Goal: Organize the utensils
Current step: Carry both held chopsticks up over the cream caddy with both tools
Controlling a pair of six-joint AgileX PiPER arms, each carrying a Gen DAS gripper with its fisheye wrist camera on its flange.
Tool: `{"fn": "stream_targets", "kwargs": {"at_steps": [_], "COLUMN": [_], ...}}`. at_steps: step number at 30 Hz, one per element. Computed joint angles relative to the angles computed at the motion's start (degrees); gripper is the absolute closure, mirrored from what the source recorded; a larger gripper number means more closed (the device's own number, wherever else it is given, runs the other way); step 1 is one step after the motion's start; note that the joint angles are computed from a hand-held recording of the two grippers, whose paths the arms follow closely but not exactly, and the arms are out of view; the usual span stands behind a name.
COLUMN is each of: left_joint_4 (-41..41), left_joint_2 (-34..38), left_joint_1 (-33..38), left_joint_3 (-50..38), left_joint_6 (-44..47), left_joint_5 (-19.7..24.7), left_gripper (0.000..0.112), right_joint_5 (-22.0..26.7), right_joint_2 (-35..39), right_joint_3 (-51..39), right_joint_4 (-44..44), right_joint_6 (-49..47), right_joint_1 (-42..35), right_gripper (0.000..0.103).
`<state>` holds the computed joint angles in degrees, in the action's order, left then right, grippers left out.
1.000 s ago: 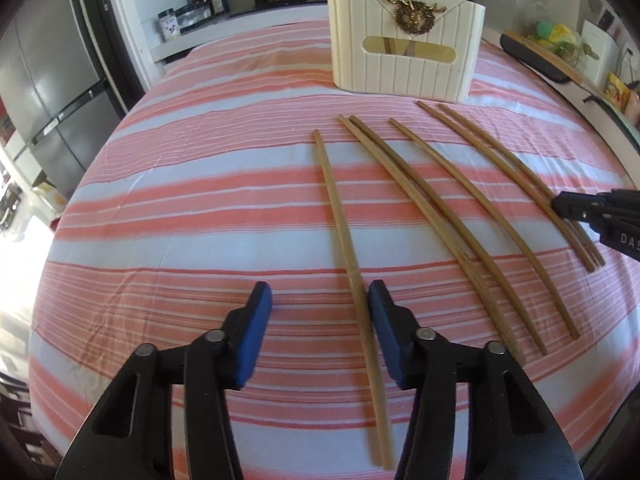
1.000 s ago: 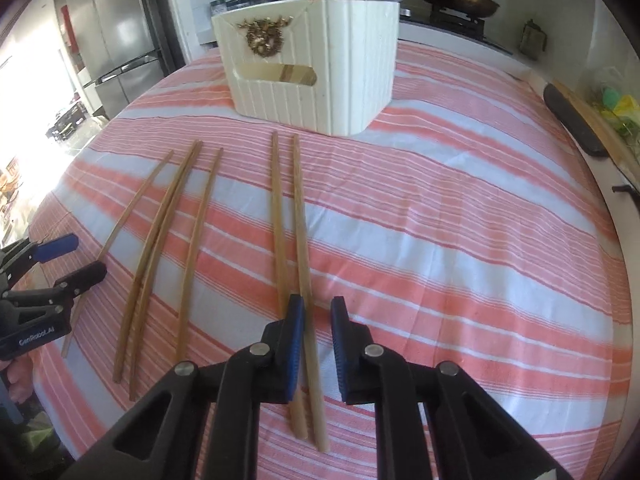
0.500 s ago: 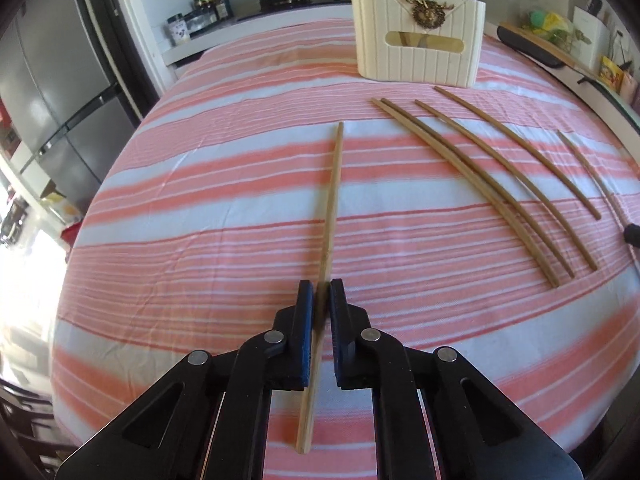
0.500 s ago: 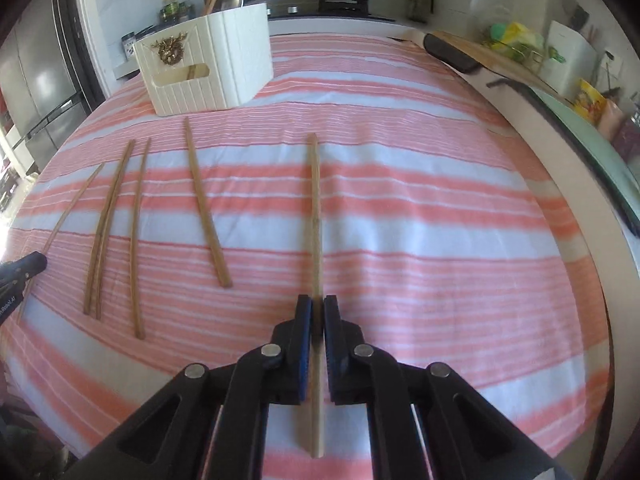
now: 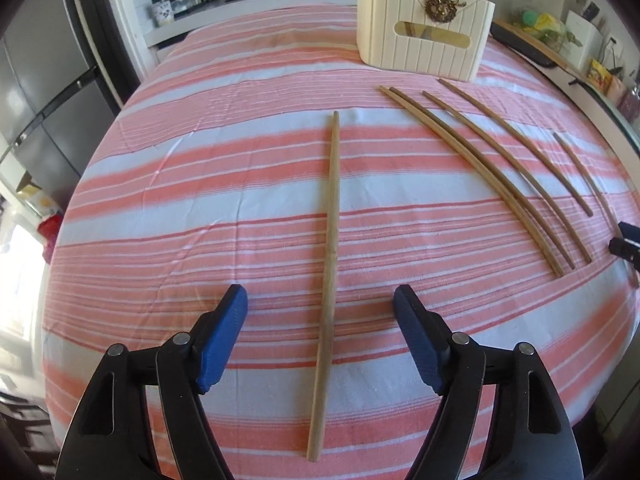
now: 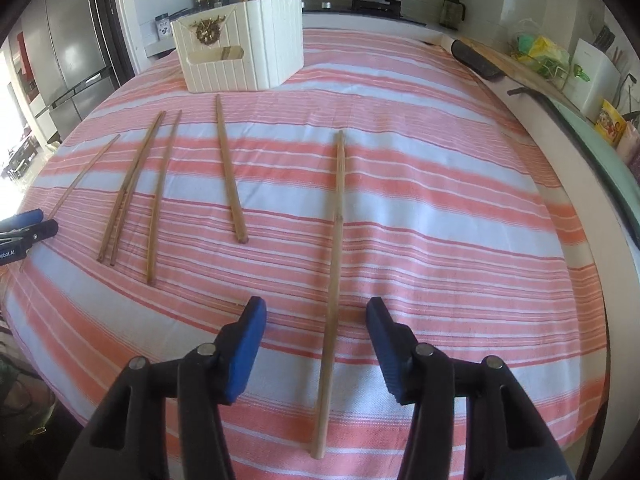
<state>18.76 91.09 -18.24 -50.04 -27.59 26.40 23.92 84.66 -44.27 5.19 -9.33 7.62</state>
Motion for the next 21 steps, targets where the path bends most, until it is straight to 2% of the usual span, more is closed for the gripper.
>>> {"fn": "stream_targets", "kwargs": {"at_steps": [3, 5, 8, 9, 12, 14, 15, 17, 19, 21], "left_joint_4": [-6.9, -12.13, -15.19, -15.14, -17.35, -16.57, -16.19, -14.55, -13.31, -9.9], "left_joint_2": [2.19, 3.97, 6.89, 8.04, 12.22, 15.32, 16.68, 19.12, 21.22, 22.58], "left_joint_1": [2.57, 4.69, 6.0, 5.97, 6.12, 5.51, 5.1, 4.14, 3.04, 1.65], "left_joint_3": [-3.13, -5.87, -10.17, -11.88, -18.5, -23.69, -25.99, -30.13, -33.46, -35.62], "left_joint_6": [9.97, 16.1, 20.69, 21.05, 24.58, 24.35, 24.35, 23.67, 23.32, 20.39], "left_joint_5": [1.42, 2.88, 4.53, 5.13, 8.07, 11.0, 12.27, 14.38, 15.56, 16.36], "left_gripper": [0.025, 0.025, 0.032, 0.036, 0.054, 0.062, 0.069, 0.083, 0.107, 0.108], "right_joint_5": [5.05, 8.14, 11.12, 11.66, 13.52, 16.12, 17.7, 20.6, 23.5, 25.75], "right_joint_2": [2.3, 4.16, 7.23, 8.55, 12.72, 16.63, 18.87, 22.99, 27.23, 30.79], "right_joint_3": [-4.08, -7.03, -11.45, -13.16, -18.92, -24.57, -27.88, -34.16, -40.72, -46.25], "right_joint_4": [2.05, 3.58, 3.05, 2.26, 1.25, 2.13, 3.23, 4.1, 5.5, 6.87], "right_joint_6": [-6.17, -9.13, -10.03, -9.55, -8.94, -9.08, -9.27, -8.1, -7.24, -6.58], "right_joint_1": [-0.8, -1.58, -1.76, -1.54, -1.24, -1.62, -2.06, -2.54, -3.2, -3.67], "right_gripper": [0.049, 0.049, 0.051, 0.053, 0.067, 0.078, 0.08, 0.09, 0.096, 0.097]}}
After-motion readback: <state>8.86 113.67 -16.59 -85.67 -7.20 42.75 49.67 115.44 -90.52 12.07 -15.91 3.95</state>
